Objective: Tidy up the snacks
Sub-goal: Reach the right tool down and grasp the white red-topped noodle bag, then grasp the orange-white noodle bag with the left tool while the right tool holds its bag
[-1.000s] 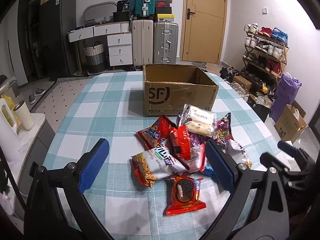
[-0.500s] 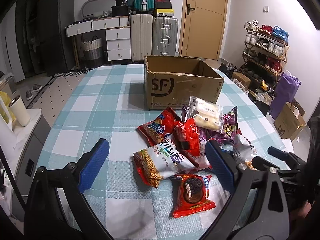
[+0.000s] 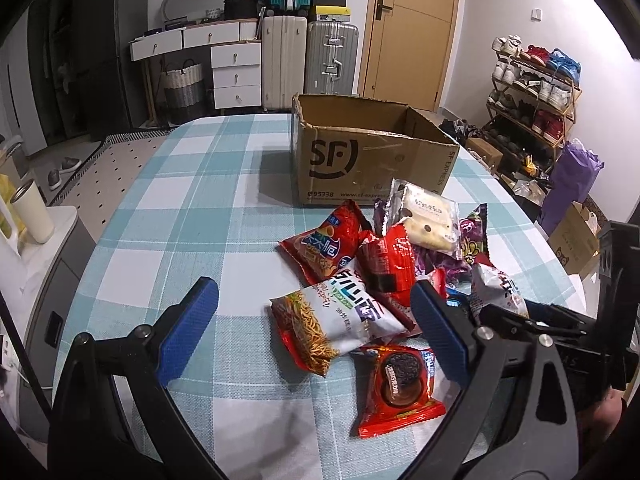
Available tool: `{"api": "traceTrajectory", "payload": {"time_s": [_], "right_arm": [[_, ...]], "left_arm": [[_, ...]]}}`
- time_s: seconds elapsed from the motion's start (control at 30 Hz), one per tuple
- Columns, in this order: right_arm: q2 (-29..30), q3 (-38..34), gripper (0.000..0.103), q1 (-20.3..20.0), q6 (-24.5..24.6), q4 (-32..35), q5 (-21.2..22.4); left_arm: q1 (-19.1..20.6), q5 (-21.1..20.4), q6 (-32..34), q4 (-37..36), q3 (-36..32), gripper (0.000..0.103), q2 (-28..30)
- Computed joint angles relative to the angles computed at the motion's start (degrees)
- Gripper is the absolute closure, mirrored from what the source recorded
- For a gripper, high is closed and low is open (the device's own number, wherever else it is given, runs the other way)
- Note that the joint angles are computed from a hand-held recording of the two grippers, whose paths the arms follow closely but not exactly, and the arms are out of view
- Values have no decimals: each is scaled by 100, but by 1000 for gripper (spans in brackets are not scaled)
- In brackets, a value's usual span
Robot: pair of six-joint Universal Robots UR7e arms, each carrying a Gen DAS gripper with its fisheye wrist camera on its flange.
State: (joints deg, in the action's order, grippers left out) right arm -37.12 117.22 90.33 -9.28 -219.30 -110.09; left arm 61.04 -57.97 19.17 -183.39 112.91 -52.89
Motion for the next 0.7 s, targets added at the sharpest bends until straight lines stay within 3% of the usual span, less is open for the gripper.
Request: {"api": "traceTrajectory", "payload": {"time_s": [0.07,0.13,0.27,0.7], "right_arm": [[2,-29,36,-23,42,97,110],[-6,-59,49,-53,42,242,202],[-6,-30,57,-131,58,229,446],[-63,348,58,-68,87,-465,536]], "left_arm": [[20,-4,-17,18,-20,7,10],[31,20,-42,36,-18,7,0],[70,49,-41,61,-3,7,-44],[360,-355,-506,904,20,7,-441]]}}
